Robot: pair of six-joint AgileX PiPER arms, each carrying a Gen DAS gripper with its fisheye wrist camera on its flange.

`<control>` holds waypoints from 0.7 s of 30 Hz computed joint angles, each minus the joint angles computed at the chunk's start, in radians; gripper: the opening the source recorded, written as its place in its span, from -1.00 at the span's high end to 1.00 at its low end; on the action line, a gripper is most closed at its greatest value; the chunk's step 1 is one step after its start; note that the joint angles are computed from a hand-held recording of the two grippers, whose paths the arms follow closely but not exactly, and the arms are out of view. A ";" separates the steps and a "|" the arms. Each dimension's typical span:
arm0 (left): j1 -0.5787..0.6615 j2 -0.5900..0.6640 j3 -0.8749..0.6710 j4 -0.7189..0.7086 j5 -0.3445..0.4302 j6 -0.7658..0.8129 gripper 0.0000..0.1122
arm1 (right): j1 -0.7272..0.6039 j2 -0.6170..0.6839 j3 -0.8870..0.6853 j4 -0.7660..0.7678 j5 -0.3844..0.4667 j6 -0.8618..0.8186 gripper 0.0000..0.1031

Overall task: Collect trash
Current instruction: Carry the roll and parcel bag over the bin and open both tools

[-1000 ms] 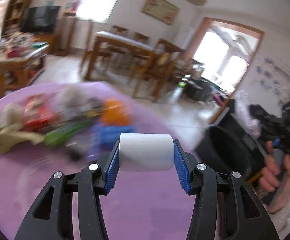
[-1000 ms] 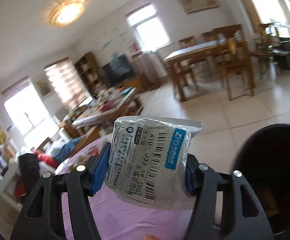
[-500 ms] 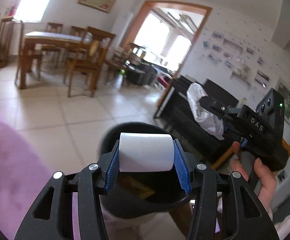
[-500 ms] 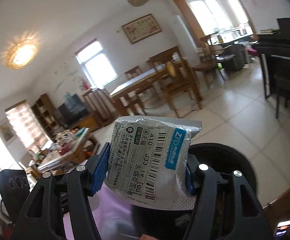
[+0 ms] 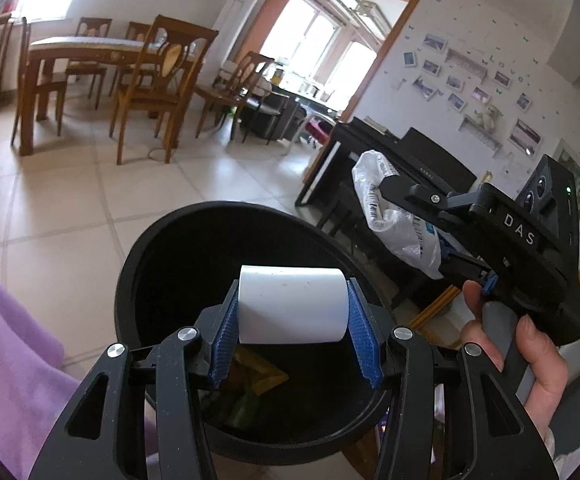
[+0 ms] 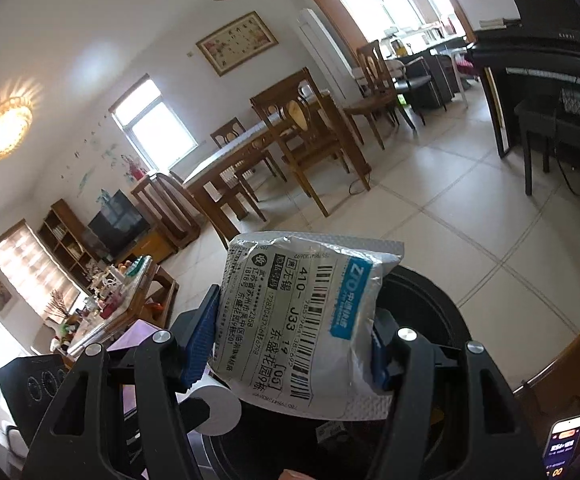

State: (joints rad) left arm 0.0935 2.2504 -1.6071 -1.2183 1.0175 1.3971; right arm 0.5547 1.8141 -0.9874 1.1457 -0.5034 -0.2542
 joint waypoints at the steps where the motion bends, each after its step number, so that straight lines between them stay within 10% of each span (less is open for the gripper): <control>1: 0.004 -0.004 0.005 0.003 0.000 0.004 0.11 | 0.001 -0.001 0.003 0.002 0.002 0.003 -0.18; 10: -0.023 -0.022 0.032 0.032 -0.056 0.016 0.09 | -0.011 -0.014 0.016 0.011 0.044 0.003 -0.38; 14: -0.008 -0.048 0.061 0.013 -0.076 0.044 -0.37 | -0.017 -0.019 0.021 -0.011 0.051 0.016 -0.65; 21: 0.046 -0.075 0.073 0.023 -0.044 0.044 -0.44 | -0.008 -0.015 0.000 0.034 0.052 -0.047 -0.70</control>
